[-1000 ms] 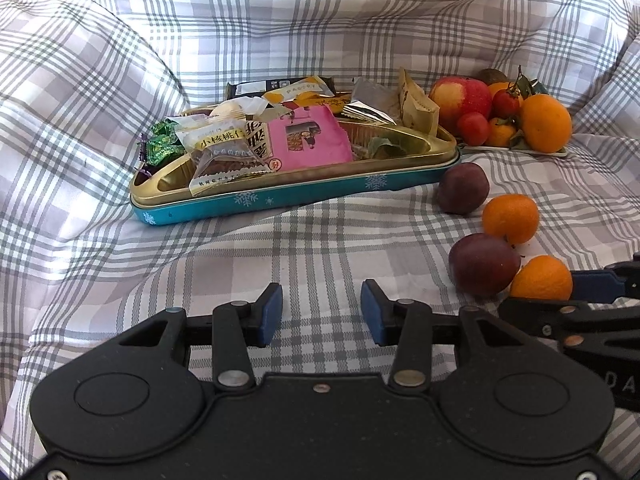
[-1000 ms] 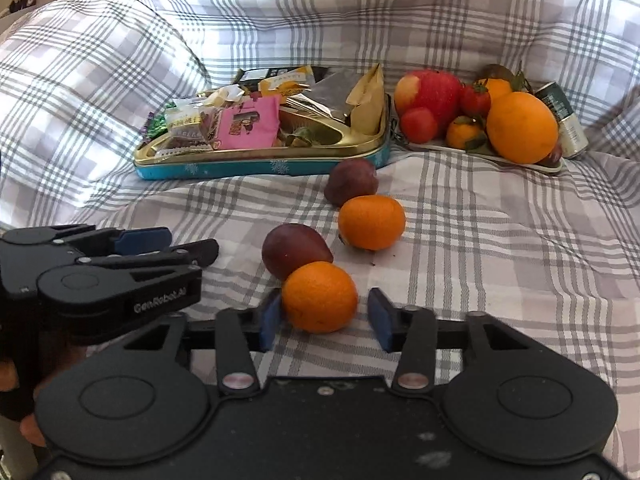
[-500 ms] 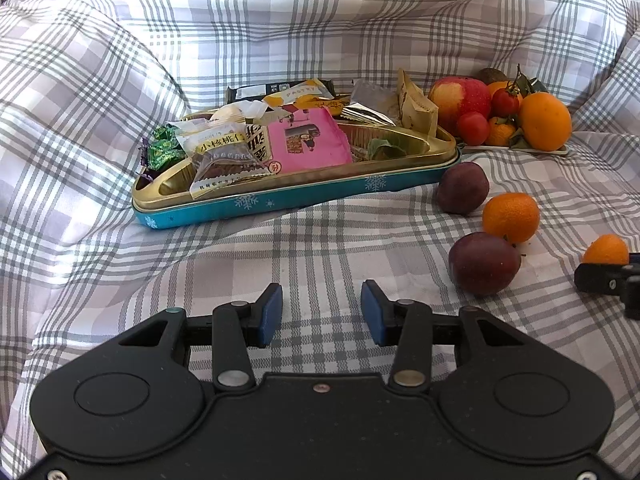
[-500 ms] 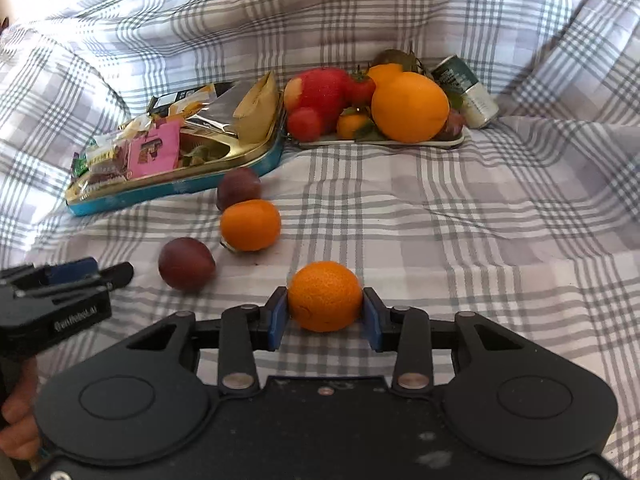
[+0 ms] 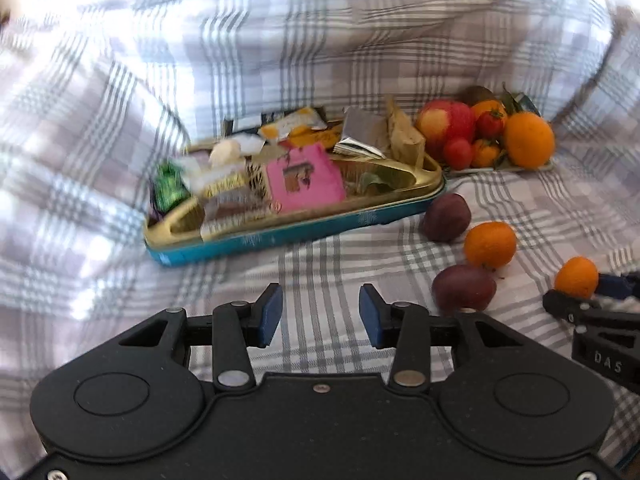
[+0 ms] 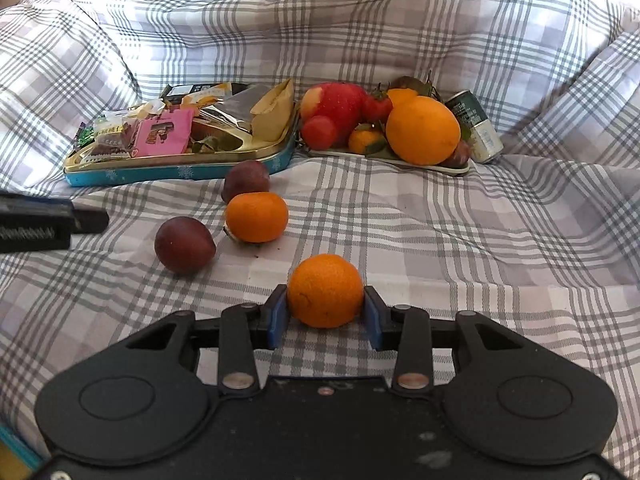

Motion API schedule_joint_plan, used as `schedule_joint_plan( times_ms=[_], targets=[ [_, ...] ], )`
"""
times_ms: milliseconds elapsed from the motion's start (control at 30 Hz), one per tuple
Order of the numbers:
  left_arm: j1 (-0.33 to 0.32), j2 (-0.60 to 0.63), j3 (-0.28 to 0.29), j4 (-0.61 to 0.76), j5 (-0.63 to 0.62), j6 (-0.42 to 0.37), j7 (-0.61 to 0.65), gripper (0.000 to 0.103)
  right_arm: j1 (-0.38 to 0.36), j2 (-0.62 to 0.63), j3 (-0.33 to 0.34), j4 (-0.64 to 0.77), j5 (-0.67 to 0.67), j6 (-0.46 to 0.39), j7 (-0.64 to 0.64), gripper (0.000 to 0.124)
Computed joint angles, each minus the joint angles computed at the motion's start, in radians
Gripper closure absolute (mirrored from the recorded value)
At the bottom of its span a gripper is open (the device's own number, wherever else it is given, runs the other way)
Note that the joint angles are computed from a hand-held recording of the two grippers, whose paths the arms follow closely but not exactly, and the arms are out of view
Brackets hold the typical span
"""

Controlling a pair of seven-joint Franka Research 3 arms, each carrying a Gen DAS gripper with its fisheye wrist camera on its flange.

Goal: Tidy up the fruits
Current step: 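Grasp a dark red plum with the left tool while the right tool holds the mandarin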

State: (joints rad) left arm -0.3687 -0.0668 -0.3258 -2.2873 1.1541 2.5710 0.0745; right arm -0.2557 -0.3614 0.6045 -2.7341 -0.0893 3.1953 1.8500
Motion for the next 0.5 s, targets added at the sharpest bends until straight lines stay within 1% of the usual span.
schedule_joint_plan(
  times_ms=[33, 133, 167, 233, 333, 433, 500],
  targets=[
    [-0.006, 0.009, -0.006, 0.01, -0.006, -0.019, 0.03, 0.053, -0.005, -0.002, 0.006, 0.002, -0.002, -0.004, 0.002, 0.084],
    [-0.021, 0.04, -0.011, 0.021, 0.008, -0.034, 0.084, 0.052, -0.028, -0.008, 0.032, 0.016, -0.021, -0.032, 0.017, 0.084],
    [-0.029, 0.053, -0.013, 0.027, 0.015, -0.054, 0.099, 0.052, -0.021, -0.006, 0.023, 0.021, -0.027, -0.045, 0.023, 0.084],
    [-0.043, 0.064, -0.011, 0.032, 0.019, -0.081, 0.114, 0.052, 0.012, 0.003, -0.015, 0.033, -0.038, -0.07, 0.03, 0.084],
    [-0.046, 0.059, 0.001, 0.022, -0.005, -0.073, 0.136, 0.052, 0.111, 0.026, -0.122, 0.066, -0.048, -0.138, -0.013, 0.084],
    [-0.042, 0.043, 0.008, 0.013, -0.032, -0.073, 0.162, 0.052, 0.302, 0.058, -0.323, 0.124, 0.042, -0.256, -0.14, 0.084],
    [-0.037, 0.032, 0.01, 0.008, -0.056, -0.075, 0.178, 0.052, 0.38, 0.069, -0.41, 0.159, 0.087, -0.321, -0.201, 0.084]
  ],
)
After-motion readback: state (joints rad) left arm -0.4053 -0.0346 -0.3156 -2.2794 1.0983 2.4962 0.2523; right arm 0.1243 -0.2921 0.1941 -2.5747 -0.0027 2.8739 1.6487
